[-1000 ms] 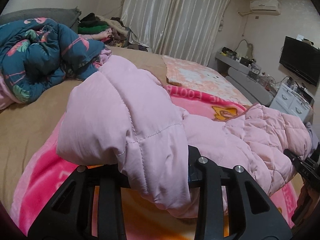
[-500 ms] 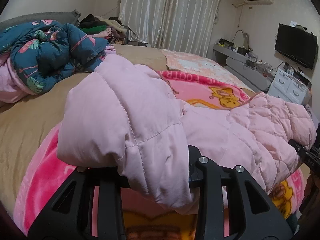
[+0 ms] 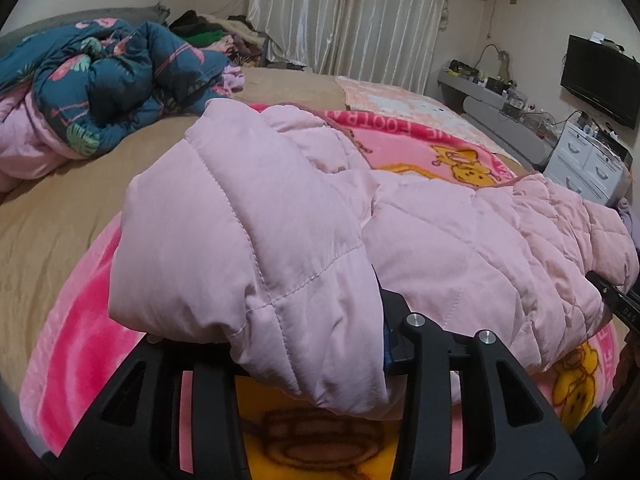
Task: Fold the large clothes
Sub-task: 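Roll the lifted jacket edge over onto the rest of the jacket with both tools, then open both tools and withdraw them from the folded jacket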
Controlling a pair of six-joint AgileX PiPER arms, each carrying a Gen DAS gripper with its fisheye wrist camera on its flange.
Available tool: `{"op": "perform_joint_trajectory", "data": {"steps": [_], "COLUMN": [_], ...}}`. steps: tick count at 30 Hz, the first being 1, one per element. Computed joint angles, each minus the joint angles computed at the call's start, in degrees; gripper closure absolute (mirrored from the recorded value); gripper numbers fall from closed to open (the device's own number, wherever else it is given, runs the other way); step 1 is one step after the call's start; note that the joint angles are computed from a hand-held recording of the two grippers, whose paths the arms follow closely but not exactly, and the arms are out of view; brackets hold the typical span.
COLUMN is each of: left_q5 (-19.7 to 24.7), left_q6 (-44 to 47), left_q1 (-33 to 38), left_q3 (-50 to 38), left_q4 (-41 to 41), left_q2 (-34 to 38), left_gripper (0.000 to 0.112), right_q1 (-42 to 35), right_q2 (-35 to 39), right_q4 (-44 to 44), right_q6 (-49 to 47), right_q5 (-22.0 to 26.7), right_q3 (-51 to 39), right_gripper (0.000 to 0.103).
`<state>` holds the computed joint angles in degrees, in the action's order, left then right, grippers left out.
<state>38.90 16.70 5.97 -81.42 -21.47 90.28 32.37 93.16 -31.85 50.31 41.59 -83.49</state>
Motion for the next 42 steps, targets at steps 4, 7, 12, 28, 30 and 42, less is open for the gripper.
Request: {"op": "perform_joint_trajectory", "data": {"steps": [4,7,12,28,30,42], "left_q5": [-1.07,-1.74,-2.52,0.92,1.02,4.61], "left_q6": [-1.31,-1.96,-2.94,1.16,2.25,6.93], "left_q1": [-0.45,-0.67,-1.07,3.67,4.38,7.23], "left_q3": [1.54,2.31,3.68,6.76,8.44,17.12], "left_q4": [0.82,1.05,1.79,-4.85,-5.46,-6.11], "left_q2": [-0.32,-0.33,-1.0,-2.59,-4.56,-19.11], "left_gripper": [0.078,0.077,0.074,0.04,0.033,0.019], "right_q1": [-0.61,-1.44,-2.76,-2.09,-0.16,17.4], "right_q2": [1.3,1.85,1.81,-7.75,-9.36,-18.06], "right_q4": [0.79,2.7,7.02,10.35,7.13,-11.7], "right_q6": [1.33,1.81,2.4,7.54,10.72,27.4], "right_q5": [-0.06,0.18,-0.2,-1.98,-0.73,13.02], "right_q3": [-0.33,-0.42,0.55,12.13,13.66,16.57], "right_gripper": [0.067,0.063,0.052,0.005,0.005,0.004]}}
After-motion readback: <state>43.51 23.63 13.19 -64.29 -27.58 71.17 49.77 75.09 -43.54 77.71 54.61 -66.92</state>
